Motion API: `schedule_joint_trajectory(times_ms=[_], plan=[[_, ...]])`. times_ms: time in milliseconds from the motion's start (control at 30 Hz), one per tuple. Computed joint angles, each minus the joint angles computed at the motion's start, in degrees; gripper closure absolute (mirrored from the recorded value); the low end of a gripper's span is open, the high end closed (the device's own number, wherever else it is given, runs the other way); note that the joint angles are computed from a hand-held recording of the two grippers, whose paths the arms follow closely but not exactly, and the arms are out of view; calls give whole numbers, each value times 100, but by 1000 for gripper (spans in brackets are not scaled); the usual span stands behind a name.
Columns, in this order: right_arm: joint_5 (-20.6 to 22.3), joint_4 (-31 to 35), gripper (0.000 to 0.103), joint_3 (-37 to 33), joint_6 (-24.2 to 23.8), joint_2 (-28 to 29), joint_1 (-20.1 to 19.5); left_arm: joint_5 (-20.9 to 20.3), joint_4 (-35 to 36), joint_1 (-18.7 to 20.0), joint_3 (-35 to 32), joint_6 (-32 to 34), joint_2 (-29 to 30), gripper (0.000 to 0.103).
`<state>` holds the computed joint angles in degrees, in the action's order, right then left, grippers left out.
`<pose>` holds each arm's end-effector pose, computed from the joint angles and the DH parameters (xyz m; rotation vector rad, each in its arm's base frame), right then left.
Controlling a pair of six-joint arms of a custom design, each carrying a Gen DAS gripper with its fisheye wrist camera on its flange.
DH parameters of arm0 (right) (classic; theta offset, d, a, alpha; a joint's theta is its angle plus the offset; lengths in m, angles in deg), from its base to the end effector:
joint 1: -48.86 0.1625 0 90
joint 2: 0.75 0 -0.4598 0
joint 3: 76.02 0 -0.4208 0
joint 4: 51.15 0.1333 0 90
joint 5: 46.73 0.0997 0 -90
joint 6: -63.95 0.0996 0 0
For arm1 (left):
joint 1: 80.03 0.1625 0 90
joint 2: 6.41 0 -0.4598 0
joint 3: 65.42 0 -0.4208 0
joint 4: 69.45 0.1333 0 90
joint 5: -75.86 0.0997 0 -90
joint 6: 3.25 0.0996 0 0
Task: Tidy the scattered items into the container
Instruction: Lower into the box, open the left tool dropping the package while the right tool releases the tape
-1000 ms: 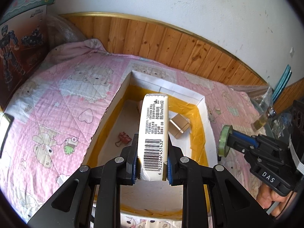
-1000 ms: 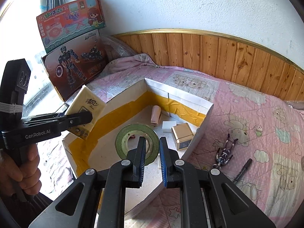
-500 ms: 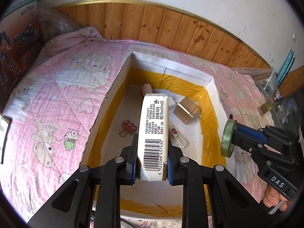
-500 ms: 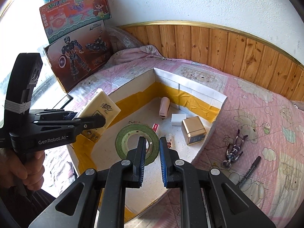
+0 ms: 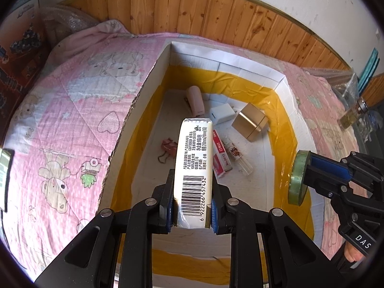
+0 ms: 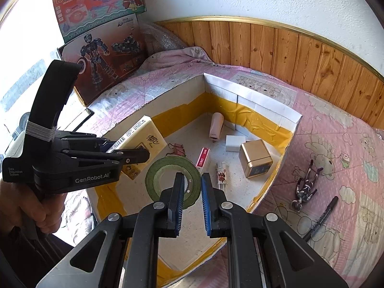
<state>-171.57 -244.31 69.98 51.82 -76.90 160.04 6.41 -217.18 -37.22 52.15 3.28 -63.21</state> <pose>0.2097 -0.3297 0.2003 0.4859 -2.4334 0.7979 -0.2905 -0.4985 0.0816 1.2703 2.4786 -0.1061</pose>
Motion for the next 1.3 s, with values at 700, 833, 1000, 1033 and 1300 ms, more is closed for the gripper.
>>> schedule_joint_trajectory(times_ms=[700, 833, 1000, 1033, 1300], plan=[[-25, 418, 88, -185, 140, 481, -58, 448, 511, 17, -126, 350, 230, 79], [-28, 639, 88, -242, 154, 562, -52, 532, 566, -3, -126, 414, 270, 79], [-48, 841, 88, -289, 150, 638, -43, 627, 635, -19, -136, 455, 325, 79], [-50, 899, 88, -300, 157, 643, -45, 670, 643, -26, -138, 457, 344, 79], [-40, 1215, 88, -365, 233, 724, -118, 905, 654, -78, -127, 449, 408, 79]])
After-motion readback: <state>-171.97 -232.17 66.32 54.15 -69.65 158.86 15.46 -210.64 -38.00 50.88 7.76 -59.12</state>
